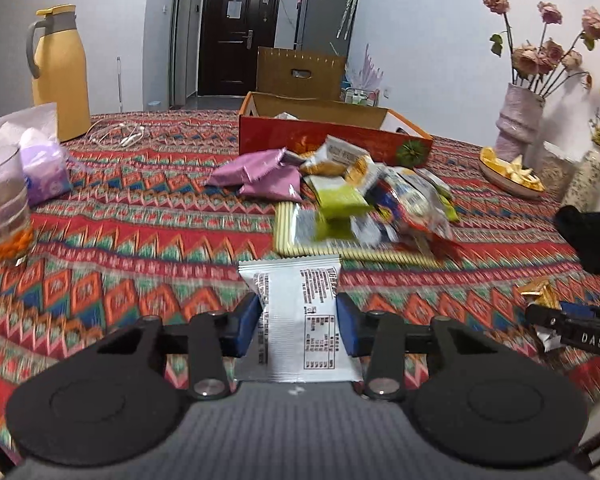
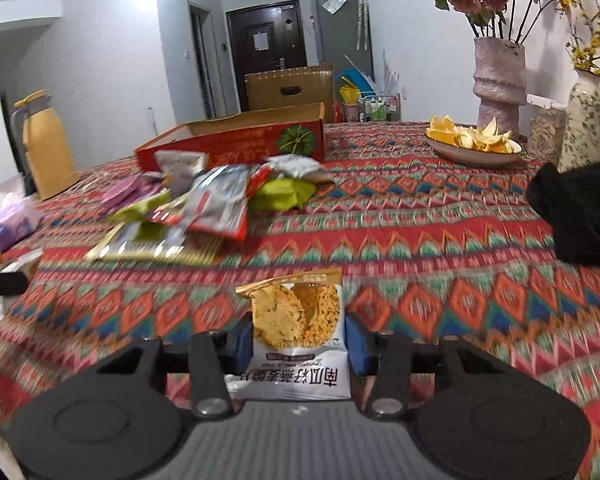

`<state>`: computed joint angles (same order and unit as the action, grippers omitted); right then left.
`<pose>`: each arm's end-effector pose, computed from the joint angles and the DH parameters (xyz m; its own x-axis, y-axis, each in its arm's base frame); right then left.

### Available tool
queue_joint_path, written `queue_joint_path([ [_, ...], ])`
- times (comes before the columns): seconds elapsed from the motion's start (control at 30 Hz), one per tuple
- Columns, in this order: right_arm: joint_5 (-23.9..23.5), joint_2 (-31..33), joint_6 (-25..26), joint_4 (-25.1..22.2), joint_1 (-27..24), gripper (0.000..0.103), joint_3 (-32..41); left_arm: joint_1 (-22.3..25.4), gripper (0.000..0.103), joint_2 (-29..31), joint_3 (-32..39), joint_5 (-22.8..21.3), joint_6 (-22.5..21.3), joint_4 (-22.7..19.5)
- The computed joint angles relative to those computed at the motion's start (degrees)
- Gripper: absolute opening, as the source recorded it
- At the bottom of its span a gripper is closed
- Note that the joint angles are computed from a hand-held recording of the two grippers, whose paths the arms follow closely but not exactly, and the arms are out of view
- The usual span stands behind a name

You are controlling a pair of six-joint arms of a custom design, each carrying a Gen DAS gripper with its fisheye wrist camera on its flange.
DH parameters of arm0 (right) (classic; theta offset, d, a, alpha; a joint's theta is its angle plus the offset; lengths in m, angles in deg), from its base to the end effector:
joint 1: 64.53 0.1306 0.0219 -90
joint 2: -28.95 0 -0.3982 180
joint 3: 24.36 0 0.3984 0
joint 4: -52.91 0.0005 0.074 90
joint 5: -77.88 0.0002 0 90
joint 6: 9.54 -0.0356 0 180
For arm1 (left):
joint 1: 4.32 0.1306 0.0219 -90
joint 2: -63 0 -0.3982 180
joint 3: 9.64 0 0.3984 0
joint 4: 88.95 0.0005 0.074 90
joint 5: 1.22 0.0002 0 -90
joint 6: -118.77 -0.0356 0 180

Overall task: Organize snacks
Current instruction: 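Grasp a white wrapper with the left tool while the right tool grasps the cracker bag, then carry both packets into the cardboard box and open both tools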

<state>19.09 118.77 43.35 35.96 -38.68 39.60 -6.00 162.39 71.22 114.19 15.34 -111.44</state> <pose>0.4183 0.1816 0.2839 -0.5063 0.3281 -0.7975 0.3444 0.9248 0.1618 0.5439 -0.0317 0.3270 -0.5568 0.2262 -0.7993 0.4929 0.8645 -0.0987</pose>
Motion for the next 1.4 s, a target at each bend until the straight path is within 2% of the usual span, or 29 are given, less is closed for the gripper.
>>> queue_joint_path([
  [0.23,6.26,-5.21,-3.86,-2.48,7.91,0.045,-3.84,2.61,0.042,-7.01,-7.2,4.44,-1.08,1.42],
  [0.4,8.76,-6.65,-2.87,-2.72,11.3,0.045,-4.18,3.97,0.042,-10.44,-10.69,6.19,-0.67,3.05],
  [0.73,7.93,-6.29,0.77,-0.75,11.74,0.046,-2.84,4.69,0.042,-11.34,-11.44,6.58,0.58,4.15],
  [0.9,6.39,-6.55,3.61,0.47,9.06,0.046,-1.63,3.61,0.042,-8.27,-6.96,6.83,0.78,3.7],
  [1.0,5.47,-6.39,6.6,1.84,6.68,0.046,-0.21,2.83,0.042,-4.9,-1.8,8.64,1.42,1.46],
  [1.1,3.97,-5.67,10.58,3.48,3.76,0.046,1.93,1.83,0.042,-1.86,2.88,8.74,2.22,1.15],
  [1.3,-3.09,-1.81,18.11,7.4,-3.75,0.046,8.27,-0.35,0.042,5.5,14.31,8.59,3.2,1.33],
  [1.4,-8.53,1.54,21.04,7.96,-7.77,0.046,13.41,-1.34,0.042,10.76,22.71,9.38,4.0,-0.12],
])
